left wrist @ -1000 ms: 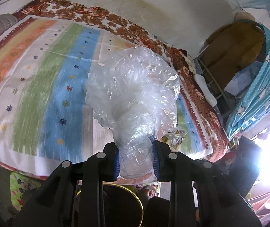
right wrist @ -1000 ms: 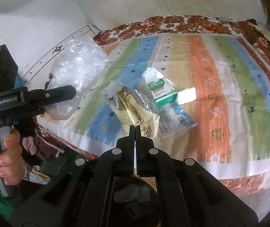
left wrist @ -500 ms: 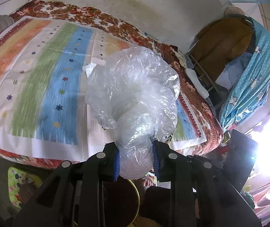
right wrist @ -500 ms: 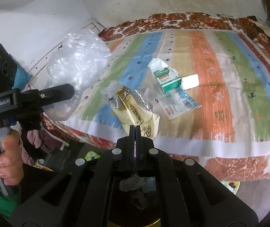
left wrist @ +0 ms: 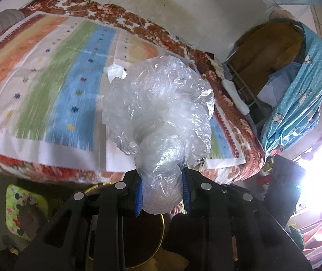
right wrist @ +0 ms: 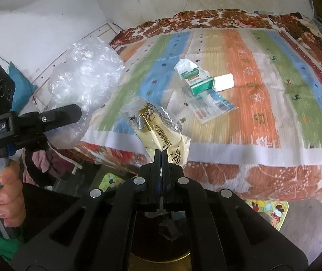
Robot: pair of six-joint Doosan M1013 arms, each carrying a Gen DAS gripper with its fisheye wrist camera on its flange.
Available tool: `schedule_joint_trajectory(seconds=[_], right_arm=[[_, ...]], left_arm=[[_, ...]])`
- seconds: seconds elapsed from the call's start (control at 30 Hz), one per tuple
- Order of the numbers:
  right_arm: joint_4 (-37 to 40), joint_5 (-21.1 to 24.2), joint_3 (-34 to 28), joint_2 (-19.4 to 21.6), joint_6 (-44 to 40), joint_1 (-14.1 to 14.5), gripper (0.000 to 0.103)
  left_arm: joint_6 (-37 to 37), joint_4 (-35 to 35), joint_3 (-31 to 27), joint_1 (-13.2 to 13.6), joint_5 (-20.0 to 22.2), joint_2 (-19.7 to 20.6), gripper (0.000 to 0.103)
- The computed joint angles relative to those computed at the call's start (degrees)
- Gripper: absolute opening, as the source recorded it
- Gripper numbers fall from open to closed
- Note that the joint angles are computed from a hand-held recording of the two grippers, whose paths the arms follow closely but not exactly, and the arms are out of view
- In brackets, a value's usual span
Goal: Collect trash
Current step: 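Lift the plastic bag and yellow wrapper and carry both tools over the bin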
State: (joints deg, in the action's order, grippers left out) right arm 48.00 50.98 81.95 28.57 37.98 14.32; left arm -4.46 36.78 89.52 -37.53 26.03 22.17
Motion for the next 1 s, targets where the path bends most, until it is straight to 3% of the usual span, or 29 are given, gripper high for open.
schedule_joint_trajectory(seconds=[0.23, 0.33, 0.53, 1.0], right_arm=[[-1.28, -0.67, 2.5, -0.93, -0.09, 0.34, 0.0], [-2.07, -1.03, 3.25, -1.17, 0.34, 0.51, 0.0], [-4.36, -1.22, 4.5, -1.34, 1.71, 1.0, 0.0], [-12.47, -0.71, 6.15, -0.64, 10.26, 2.26, 0.0]], left_arm=[[-1.26, -1.97, 1.34, -0.54, -0.4, -0.38, 0.026], [1.58, -5.72, 0.88, -0.83, 1.37, 0.0, 0.026], [1.09, -5.97, 0.62, -1.5, 3.76, 0.27, 0.026], [3.72, -14.97, 0.46, -1.64, 4.57, 1.95, 0.026]])
